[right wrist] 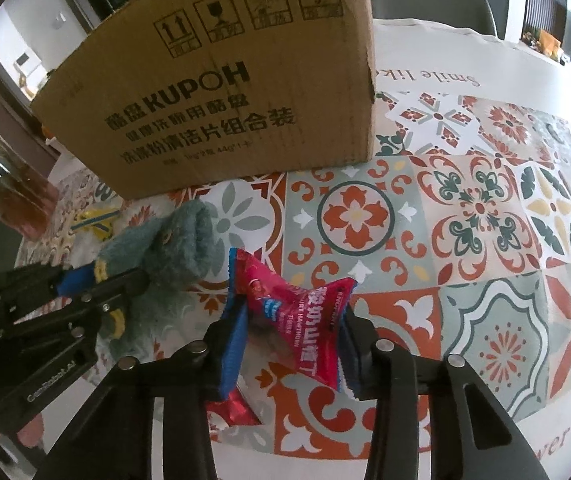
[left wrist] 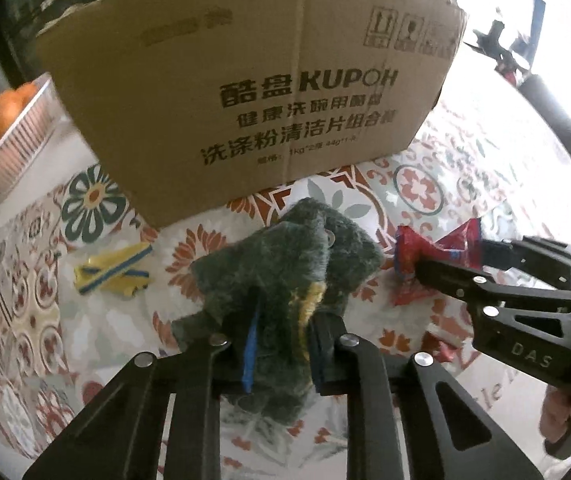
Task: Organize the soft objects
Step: 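Close the left tool on the grey glove while the right tool grips the red candy bag, then lift the glove and candy bag with both tools over the box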
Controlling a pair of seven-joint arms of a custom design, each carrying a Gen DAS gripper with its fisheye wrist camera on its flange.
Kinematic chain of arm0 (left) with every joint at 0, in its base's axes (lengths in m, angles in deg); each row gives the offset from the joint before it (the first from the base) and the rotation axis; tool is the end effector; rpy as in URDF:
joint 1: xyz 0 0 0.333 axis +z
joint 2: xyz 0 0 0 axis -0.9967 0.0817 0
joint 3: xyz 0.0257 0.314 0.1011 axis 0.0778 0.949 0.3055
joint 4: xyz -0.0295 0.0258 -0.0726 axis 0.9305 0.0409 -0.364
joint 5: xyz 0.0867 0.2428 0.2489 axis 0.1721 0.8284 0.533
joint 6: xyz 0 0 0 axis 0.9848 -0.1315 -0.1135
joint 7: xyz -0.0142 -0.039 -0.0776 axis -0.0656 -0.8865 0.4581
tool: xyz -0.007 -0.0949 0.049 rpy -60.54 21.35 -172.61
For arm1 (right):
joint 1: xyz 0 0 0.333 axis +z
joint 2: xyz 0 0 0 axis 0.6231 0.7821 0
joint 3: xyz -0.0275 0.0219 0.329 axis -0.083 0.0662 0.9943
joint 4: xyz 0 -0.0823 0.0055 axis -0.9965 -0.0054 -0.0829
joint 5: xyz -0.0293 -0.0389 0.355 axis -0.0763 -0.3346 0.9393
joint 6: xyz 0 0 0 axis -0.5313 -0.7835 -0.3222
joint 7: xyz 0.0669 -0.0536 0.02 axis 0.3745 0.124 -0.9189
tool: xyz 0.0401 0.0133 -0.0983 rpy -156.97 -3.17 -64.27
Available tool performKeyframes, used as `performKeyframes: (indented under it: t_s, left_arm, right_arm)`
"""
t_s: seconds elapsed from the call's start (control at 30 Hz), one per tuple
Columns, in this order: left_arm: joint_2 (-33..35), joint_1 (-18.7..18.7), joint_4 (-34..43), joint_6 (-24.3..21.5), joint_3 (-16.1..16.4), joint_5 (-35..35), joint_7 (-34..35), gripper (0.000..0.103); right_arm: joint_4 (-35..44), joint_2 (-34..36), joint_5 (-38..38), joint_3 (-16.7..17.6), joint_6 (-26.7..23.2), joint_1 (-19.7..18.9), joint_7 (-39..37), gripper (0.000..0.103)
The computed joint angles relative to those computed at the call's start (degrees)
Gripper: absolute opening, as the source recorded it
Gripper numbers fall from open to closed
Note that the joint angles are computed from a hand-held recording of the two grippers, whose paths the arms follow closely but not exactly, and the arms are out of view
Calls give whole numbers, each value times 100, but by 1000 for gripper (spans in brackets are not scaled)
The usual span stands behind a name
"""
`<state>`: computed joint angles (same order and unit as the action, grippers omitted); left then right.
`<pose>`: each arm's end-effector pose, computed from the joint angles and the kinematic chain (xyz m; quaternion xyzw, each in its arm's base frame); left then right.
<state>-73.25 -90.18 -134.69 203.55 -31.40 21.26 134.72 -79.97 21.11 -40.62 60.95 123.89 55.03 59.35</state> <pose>0.5330 -0.1318 0.5169 -0.6746 0.7034 -0.1777 0.1363 0.5779 0.2691 0.4839 -0.7827 0.5664 -0.0268 0.2565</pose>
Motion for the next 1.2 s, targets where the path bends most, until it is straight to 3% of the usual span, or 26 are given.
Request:
performKeyframes:
  t_s: [0.53,0.83,1.2]
  left_arm:
    - [-600,38,-515,449,-130,-273,-688,16]
    - [-943,170,-574,639,-261,83,-1120,16]
    - [-1213,336,-336,745,-391,500,-1416,16]
  right_arm:
    - [-466,-593,277,-85,343,-19,-204,40]
    - [-525,-853,131,-173,645,80,-42,40]
    - [-437,-1127,592,-185,937,136,-369,40]
